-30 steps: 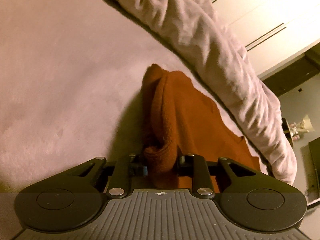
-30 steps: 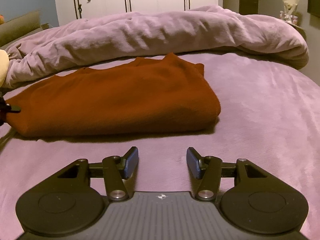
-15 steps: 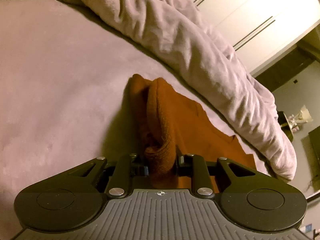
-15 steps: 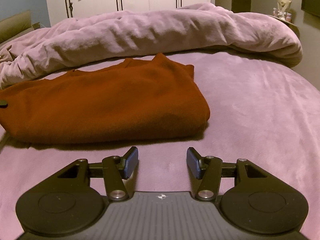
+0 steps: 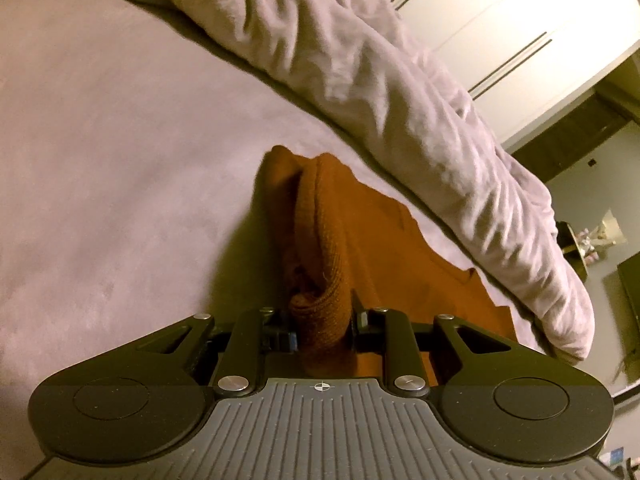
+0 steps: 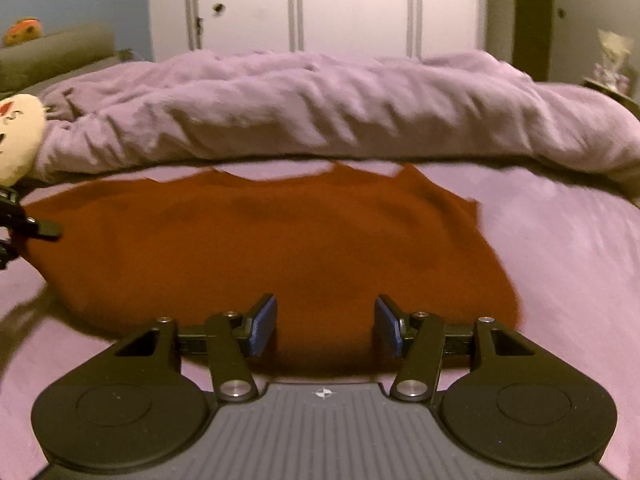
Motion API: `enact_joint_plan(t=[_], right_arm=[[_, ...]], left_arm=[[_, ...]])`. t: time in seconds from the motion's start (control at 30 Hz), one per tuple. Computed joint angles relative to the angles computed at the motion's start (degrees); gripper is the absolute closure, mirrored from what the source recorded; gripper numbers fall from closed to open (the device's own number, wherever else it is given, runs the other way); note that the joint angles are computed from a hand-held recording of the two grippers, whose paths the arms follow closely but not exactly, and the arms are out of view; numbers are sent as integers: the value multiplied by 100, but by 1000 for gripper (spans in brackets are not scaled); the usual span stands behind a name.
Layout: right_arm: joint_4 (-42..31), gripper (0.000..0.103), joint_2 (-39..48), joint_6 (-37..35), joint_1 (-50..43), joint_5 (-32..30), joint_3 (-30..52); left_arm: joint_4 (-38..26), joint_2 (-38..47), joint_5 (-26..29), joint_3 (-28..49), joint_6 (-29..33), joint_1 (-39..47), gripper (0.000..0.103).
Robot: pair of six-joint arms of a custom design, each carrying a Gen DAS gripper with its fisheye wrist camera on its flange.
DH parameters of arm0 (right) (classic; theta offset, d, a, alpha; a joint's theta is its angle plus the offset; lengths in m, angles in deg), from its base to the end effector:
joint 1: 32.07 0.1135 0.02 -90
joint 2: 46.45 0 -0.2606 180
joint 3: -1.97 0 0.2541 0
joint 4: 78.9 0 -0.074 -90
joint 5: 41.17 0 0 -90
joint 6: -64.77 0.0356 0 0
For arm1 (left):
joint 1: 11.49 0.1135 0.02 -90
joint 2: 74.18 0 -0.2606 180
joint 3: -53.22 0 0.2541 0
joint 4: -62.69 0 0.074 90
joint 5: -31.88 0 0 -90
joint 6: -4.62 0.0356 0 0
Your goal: Fold small clothes
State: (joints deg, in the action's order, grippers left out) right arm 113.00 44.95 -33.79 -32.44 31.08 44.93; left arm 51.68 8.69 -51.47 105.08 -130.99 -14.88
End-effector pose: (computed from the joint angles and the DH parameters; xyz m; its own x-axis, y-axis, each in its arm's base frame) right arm 0.2817 0.0090 0.1196 -0.5532 -0.1382 -0.8215 -0.3247 0.9439 0.0599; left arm 0.2859 -0.0211 0.1680 -0.5708 -0.6772 -0.4643 -0.3763 0.7183 -0.5851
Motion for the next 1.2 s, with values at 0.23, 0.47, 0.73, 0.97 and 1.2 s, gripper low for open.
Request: enact_joint_plan(t=[0.23, 0.47, 0.73, 0.97, 1.2], right_arm=[[445, 70, 637, 28, 643, 323, 307], [308, 69, 841, -539, 610, 221, 420], [504, 65, 228, 78, -460, -417, -215], [374, 65, 117, -11, -1182, -733, -387], [185, 63, 159, -92, -1342, -805, -244]], left_arm=[[-47, -90, 1, 7, 133, -9, 79], [-286, -199, -347, 224, 244, -335, 81], [-625, 301, -1169, 1414, 493, -1708, 81], [-209, 1875, -1028, 2163, -43, -2557, 78], [-35, 1514, -795, 1551, 38, -2545, 63]])
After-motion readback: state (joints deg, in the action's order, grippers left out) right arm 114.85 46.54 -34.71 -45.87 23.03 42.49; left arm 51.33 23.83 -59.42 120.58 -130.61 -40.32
